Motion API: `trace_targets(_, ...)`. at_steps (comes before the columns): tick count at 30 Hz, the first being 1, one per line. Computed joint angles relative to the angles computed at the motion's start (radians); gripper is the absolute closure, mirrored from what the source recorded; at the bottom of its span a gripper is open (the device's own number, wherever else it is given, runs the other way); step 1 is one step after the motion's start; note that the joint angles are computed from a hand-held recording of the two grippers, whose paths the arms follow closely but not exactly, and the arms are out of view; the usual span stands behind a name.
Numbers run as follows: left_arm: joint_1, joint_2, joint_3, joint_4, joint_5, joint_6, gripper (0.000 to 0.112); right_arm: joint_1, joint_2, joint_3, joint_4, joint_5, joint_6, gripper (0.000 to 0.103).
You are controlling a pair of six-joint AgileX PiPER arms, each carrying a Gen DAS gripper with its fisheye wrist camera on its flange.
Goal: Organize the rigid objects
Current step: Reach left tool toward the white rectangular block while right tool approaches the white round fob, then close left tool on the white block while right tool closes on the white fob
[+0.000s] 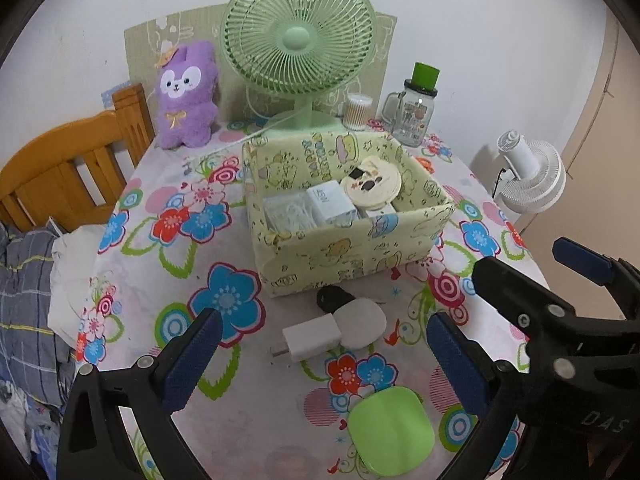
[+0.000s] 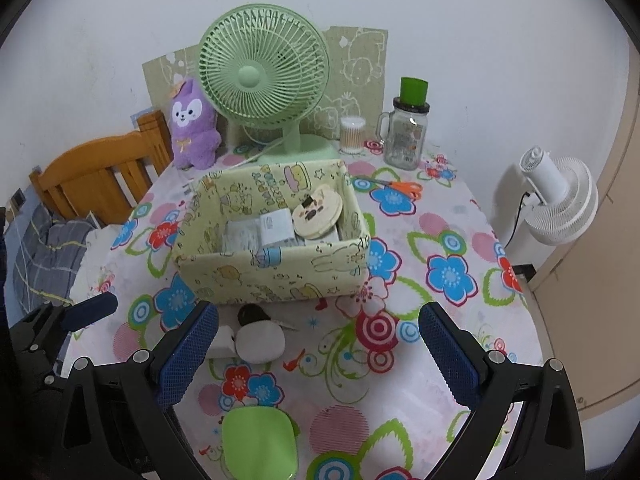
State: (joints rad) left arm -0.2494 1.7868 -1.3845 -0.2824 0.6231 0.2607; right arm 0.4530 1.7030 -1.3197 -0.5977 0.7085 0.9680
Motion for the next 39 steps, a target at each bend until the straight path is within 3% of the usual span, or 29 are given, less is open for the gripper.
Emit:
trace_targets(16,-0.002,0.1,-0.01,0.073,-0.045,-0.066,0.009,-0.03,0.095,0.004,0.049,-0.078,-0.054,0.002)
trace_targets(33,-0.027,0.238,-0.091,0.189,-0.041,-0.22,0.01,-0.096,0.204,-0.02,0.163,-0.142,-0.152,0.002)
trace_targets(39,-0.028,0.261,-0.112,0.185,-0.019,-0.226,0.017,-0.113,0.229,-0.033,0.208,-0.15,-0.193,0.002)
